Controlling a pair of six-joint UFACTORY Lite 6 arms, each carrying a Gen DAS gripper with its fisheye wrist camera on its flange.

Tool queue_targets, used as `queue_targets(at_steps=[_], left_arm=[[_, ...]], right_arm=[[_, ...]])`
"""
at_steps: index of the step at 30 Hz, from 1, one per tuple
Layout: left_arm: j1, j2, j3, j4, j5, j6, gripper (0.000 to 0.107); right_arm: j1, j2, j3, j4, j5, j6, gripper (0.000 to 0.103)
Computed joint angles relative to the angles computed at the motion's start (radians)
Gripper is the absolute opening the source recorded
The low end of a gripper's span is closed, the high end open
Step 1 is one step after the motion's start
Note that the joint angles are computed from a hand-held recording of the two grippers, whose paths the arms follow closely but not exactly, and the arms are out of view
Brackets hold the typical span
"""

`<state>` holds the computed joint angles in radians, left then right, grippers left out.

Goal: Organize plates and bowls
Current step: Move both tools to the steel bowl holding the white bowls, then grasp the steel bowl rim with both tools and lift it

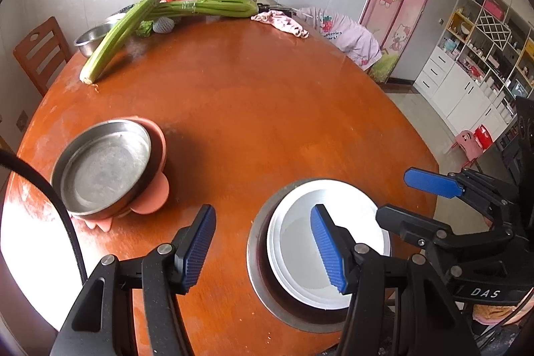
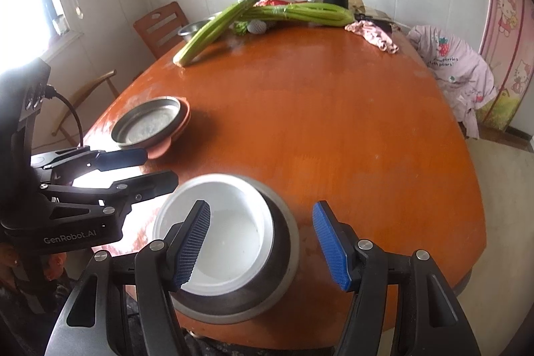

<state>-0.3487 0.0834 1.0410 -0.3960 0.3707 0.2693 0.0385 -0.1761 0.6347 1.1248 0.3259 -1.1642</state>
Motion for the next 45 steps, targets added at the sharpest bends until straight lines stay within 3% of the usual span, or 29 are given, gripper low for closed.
queue_targets(at_steps=[23,45], left_arm=[[-0.015,0.057,-0.042,-0.16,-0.008,0.125,0.059],[0.005,0.177,-0.01,-0.313,0.008,0.277,0.06]], right_arm=[[0.028,0.121,-0.052,0.289,-0.034,-0.285,0.066],[0.015,0.261,-0.016,0.358,0.014,-0.342,0.067]])
